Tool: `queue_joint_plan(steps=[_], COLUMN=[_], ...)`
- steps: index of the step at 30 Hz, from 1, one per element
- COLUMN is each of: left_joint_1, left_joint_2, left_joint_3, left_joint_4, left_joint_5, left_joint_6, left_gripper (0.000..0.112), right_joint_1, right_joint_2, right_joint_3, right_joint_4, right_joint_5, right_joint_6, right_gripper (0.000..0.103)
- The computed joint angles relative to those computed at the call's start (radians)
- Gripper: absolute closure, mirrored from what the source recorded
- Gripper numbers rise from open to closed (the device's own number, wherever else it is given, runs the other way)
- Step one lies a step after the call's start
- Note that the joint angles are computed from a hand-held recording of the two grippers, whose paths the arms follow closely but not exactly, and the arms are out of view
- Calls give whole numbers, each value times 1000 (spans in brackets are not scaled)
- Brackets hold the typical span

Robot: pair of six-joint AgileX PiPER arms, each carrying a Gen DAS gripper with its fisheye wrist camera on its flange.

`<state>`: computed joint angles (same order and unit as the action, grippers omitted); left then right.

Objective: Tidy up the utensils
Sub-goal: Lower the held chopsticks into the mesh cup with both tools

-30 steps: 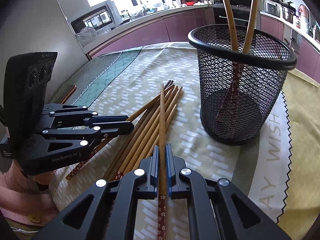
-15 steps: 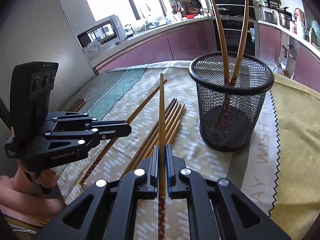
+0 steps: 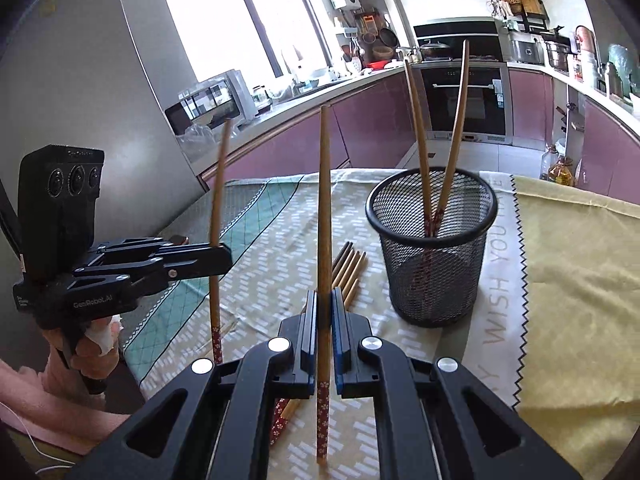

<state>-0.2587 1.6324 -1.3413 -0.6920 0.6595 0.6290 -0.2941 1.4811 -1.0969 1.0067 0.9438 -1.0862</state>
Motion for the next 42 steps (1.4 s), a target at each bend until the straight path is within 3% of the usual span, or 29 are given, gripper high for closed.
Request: queue_joint_plan(steps=[13, 21, 42], left_joint_1=[52, 39, -41], left_joint_2=[-46, -5, 185], left_joint_3=[-19, -107, -516], left_joint_4=[-140, -168, -24], left_joint_5=[41, 39, 53], left_joint_6=[95, 76, -134], left_gripper=[105, 105, 105], right_joint_1=[-76, -105, -71], right_joint_2=[-6, 8, 122], right_joint_3=[-63, -128, -372], right_joint_4=[60, 96, 106], right_joint_5=[26, 13, -35], right_joint_6=[-10, -8, 48], right_gripper=[97, 97, 97])
